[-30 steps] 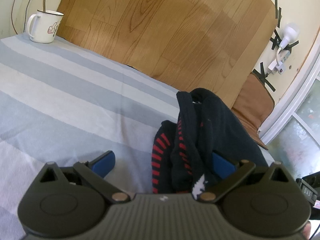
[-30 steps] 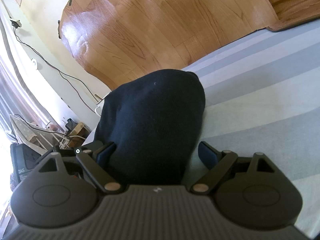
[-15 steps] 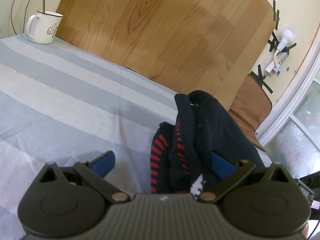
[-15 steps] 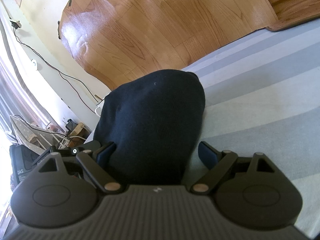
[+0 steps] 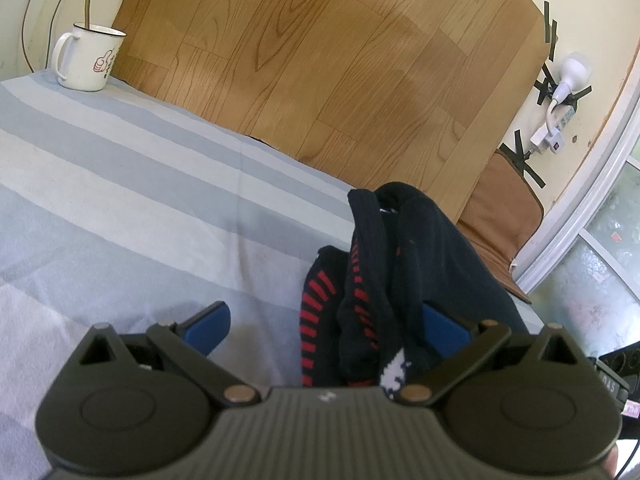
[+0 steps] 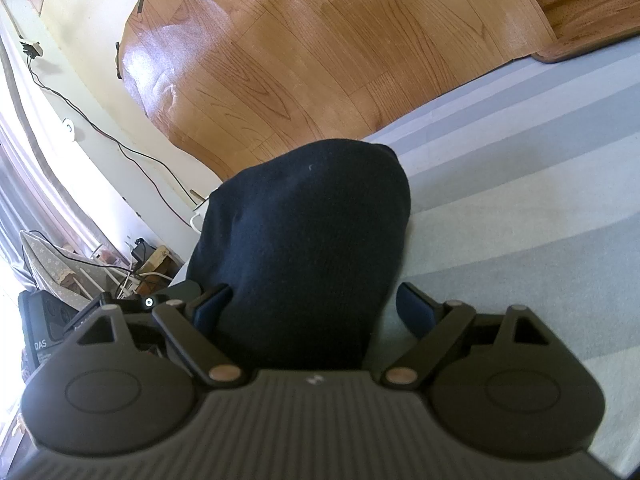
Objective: Fold small clothes
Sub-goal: 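Hold the sweater bundle pinched in both grippers, pressing it together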
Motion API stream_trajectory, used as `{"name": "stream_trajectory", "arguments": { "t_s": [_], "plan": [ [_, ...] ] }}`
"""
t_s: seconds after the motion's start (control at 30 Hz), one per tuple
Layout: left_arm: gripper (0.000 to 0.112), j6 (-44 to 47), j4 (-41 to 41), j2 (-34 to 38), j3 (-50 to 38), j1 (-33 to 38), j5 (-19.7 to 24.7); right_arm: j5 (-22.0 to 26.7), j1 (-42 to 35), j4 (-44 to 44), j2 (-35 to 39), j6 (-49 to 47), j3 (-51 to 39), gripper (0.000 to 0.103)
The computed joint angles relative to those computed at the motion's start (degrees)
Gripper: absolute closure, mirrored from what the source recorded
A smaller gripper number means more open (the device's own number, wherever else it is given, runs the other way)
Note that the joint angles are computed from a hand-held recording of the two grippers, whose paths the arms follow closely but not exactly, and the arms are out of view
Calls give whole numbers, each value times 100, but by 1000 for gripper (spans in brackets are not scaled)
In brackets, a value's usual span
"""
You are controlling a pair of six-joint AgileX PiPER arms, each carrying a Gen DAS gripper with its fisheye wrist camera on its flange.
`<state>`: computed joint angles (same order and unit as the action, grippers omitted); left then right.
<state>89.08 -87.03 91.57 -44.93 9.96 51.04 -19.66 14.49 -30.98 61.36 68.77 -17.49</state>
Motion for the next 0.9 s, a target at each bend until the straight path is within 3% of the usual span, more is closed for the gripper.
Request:
{"name": "stream_trajectory", "arguments": {
  "t_s": [0.5,0.7,0.9],
  "plan": [
    [9,232,-162,-178,96,-60,-190,-20,-34,-101,-2,81,4,12],
    [9,837,-776,-520,298,-203,-495,-7,-17,-50,-5,40,4,12],
    [10,1077,-822,-606,215,-406,-630,-27,-48,-111,-6,83,16,12]
  ]
}}
